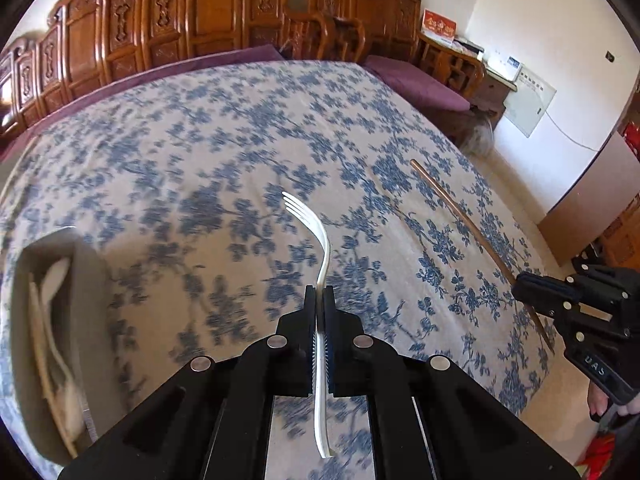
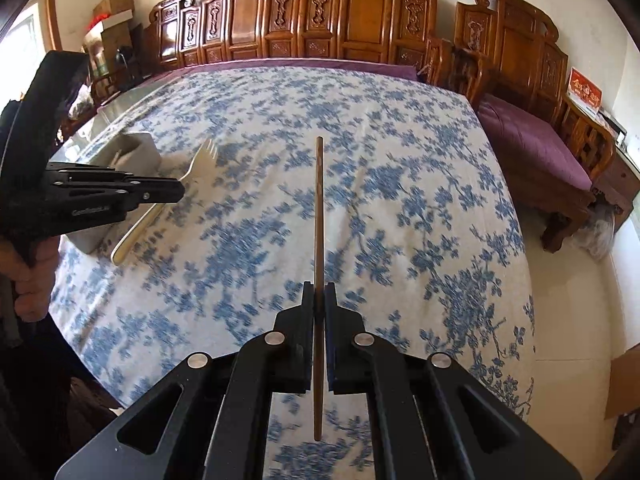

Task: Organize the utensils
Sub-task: 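Grasp the white plastic fork with the left tool while the right tool holds the chopstick, then carry the white fork into the grey tray and open the left tool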

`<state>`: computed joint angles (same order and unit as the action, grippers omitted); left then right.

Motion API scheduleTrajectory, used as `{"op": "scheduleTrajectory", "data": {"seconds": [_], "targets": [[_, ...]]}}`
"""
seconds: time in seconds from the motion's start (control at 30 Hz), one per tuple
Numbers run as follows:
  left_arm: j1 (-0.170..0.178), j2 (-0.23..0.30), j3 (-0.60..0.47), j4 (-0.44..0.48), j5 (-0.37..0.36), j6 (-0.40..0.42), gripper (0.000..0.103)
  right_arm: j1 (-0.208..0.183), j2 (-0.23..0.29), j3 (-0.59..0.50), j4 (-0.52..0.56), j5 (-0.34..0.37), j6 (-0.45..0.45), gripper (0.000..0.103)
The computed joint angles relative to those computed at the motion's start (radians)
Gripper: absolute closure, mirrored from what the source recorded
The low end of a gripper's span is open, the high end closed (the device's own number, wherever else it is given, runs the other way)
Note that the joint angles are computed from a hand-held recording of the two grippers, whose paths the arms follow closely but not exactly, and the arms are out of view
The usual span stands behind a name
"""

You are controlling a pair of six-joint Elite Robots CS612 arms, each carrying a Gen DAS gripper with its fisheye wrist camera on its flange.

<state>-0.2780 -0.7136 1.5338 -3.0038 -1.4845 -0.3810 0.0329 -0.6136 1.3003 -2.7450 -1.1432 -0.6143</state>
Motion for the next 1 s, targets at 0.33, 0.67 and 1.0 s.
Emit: {"op": "scheduleTrajectory", "data": {"seconds": [0.33,0.67,1.0], "targets": [[0.017,-0.087,0.119,-0.077,0.033,0.001,0.100,0.039,-0.033,0.028,-0.022,0.029,-0.012,0.097],[0.029,-0.147,0.210,-0.139,0.076,0.031,0.100,0.079,-0.056,0.061,-0.039,0.055,-0.014,0.097],[0.061,-0.156,0.244,-0.139,0.091,0.039,0.100,0.110,-0.058,0.081,-0.032,0.084,-0.009,0.097]]}}
